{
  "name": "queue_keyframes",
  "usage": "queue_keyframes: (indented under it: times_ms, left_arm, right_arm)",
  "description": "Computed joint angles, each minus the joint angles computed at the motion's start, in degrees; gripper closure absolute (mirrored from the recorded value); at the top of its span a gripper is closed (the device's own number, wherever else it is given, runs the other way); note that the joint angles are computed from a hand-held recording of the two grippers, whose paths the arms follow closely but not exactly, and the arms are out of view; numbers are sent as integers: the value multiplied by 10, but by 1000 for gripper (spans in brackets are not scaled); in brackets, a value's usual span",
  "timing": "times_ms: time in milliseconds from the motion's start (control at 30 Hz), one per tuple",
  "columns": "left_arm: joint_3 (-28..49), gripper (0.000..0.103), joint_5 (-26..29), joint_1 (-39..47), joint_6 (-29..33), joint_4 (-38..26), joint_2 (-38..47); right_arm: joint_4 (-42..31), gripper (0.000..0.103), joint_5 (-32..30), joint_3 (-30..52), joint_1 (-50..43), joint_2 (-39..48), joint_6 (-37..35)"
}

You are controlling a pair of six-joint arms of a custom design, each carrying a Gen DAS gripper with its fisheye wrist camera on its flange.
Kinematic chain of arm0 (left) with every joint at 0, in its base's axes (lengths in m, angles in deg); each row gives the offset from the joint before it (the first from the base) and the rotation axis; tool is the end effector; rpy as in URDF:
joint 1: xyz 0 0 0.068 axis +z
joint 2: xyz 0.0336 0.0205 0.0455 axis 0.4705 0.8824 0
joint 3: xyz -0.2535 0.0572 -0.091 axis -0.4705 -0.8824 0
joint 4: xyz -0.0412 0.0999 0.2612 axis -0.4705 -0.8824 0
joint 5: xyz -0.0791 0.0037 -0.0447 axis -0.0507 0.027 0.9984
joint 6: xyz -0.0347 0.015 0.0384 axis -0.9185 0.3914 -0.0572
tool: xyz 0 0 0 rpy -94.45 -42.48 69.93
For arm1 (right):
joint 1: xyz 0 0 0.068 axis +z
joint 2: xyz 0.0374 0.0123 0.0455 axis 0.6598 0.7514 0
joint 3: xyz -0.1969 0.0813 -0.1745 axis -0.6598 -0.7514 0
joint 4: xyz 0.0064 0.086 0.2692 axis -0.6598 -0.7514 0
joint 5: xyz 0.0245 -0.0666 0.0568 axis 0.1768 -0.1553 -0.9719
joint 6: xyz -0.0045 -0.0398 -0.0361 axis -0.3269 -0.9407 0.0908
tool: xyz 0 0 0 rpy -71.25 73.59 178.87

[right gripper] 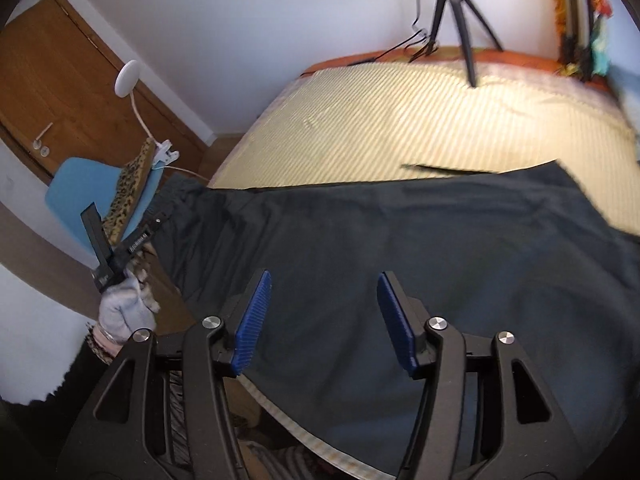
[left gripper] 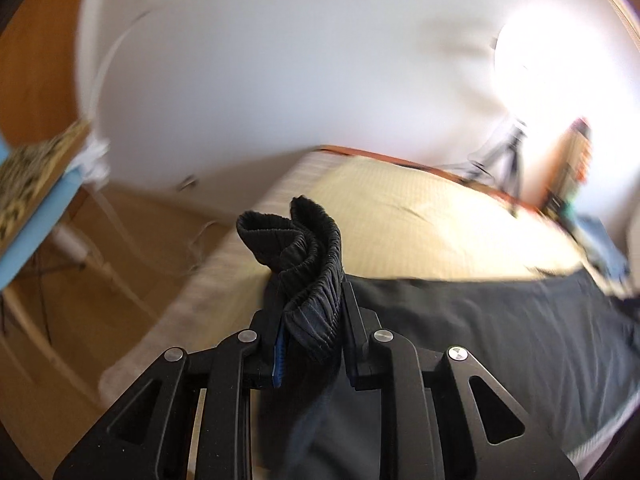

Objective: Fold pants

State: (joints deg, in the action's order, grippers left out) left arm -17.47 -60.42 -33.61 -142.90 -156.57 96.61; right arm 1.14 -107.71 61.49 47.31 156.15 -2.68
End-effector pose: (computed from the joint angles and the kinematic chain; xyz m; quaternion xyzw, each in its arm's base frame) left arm 0.1373 -0.1933 0.2484 -0.2696 0.8430 0.0710 0.4601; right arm 0.4193 0.0675 0.2850 -0.3245 0.8772 0.3182 0.1545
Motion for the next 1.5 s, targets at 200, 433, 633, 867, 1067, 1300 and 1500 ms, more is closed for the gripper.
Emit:
queue_keyframes:
  times_ms: [200, 433, 633, 867, 1067, 1300, 1500]
  left_arm:
    - [66, 83, 24, -17, 146, 120, 107]
    - [99, 83, 65, -23, 257, 237, 176]
    - [59, 69, 128, -30, 305, 341, 147]
    - [0, 54, 150, -69, 294, 388, 53]
    - [-9, 54, 77, -89, 166, 218, -29]
    - [-15, 54, 63, -59, 53, 82, -74]
    - [-19, 54, 52, -72, 44, 83, -78]
  right_arm:
    - [-52, 44, -77, 62, 64, 106, 46]
    - [-49, 44, -130, 81, 108, 179, 112]
    - [-31, 44, -166, 66, 105, 203, 158]
    - [-26, 44, -137, 56, 114, 195, 158]
    - [30, 46, -89, 25, 130, 167, 196]
    - [76, 84, -39, -16, 144, 117, 179]
    - [3, 85, -43, 36, 102, 113, 113]
